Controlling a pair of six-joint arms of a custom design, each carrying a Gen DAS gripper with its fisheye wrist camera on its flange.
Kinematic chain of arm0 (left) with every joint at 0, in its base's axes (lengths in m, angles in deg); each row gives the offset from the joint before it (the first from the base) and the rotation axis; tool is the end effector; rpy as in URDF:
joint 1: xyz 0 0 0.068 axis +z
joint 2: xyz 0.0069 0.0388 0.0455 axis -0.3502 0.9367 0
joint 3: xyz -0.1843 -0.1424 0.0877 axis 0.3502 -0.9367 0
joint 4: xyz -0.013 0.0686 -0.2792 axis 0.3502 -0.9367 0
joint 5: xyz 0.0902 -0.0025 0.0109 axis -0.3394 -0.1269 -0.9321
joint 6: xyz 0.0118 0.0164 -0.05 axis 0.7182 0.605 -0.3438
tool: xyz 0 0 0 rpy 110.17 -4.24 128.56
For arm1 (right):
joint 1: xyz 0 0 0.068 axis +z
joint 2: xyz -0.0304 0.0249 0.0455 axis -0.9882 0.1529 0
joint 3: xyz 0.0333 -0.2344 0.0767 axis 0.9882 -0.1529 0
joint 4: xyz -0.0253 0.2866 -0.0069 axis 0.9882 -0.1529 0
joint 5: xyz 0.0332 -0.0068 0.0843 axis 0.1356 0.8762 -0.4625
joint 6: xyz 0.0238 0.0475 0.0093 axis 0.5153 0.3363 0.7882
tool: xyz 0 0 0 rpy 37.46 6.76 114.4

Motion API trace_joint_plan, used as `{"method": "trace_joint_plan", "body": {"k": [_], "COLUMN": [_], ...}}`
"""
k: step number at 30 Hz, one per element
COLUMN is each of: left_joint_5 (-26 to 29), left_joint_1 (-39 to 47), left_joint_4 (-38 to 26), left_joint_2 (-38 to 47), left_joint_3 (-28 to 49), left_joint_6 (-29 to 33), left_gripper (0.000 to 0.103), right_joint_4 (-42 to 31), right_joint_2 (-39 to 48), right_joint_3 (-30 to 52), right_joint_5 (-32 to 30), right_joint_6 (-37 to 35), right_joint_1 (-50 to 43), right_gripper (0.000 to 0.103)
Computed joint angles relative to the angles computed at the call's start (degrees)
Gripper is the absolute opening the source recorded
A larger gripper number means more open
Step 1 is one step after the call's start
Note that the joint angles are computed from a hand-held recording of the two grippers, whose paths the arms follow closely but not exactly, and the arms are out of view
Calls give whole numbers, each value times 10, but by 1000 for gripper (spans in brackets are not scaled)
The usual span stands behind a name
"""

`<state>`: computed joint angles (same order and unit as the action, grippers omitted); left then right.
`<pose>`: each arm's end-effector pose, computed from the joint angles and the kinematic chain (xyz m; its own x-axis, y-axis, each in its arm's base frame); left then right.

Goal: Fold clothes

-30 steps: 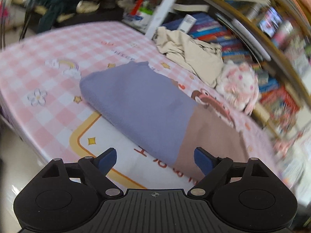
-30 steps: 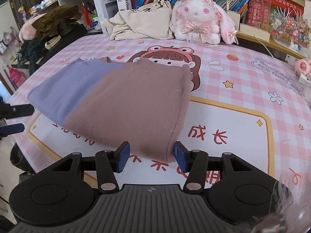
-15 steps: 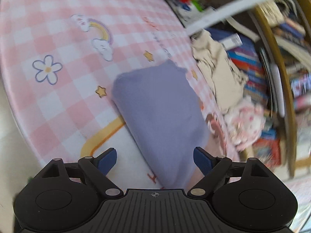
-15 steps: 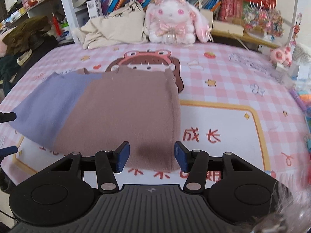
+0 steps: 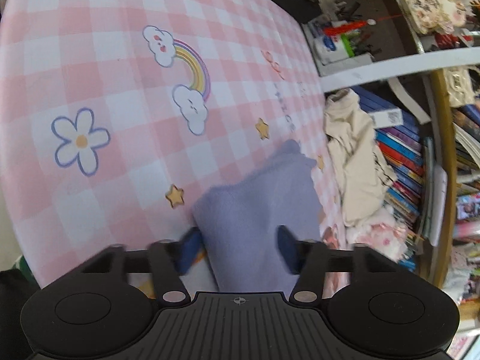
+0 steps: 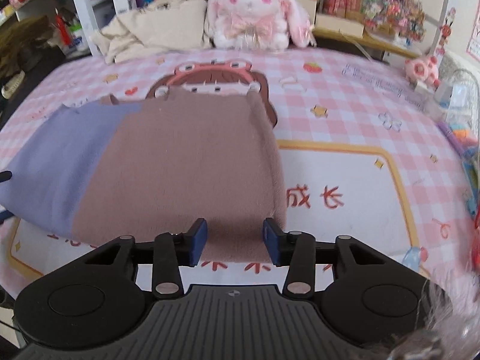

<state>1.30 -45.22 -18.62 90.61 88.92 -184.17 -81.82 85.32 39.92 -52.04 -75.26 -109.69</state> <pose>0.1810 -0.0719 -0.0161 -0.1293 -0.9858 -0.1068 -0.6215 0.1645 -0.7659 0.2835 -0.1367 0.0456 -0.7985 -0.1964 -0.5691 -0.2660 0.9631 0.0409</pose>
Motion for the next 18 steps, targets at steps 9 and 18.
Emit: {"method": "trace_joint_plan", "body": {"k": [9, 18], "left_joint_5": [47, 143], "left_joint_1": [84, 291], "left_joint_4": [52, 174], "left_joint_2": [11, 61], "left_joint_3": [-26, -64], "left_joint_6": [100, 283], "left_gripper": [11, 12], "right_joint_4": [47, 102], "right_joint_2": [17, 23], "right_joint_3": [-17, -47], "right_joint_5": [24, 18], "right_joint_6": [27, 30], "right_joint_1": [65, 198], "right_gripper": [38, 40]}}
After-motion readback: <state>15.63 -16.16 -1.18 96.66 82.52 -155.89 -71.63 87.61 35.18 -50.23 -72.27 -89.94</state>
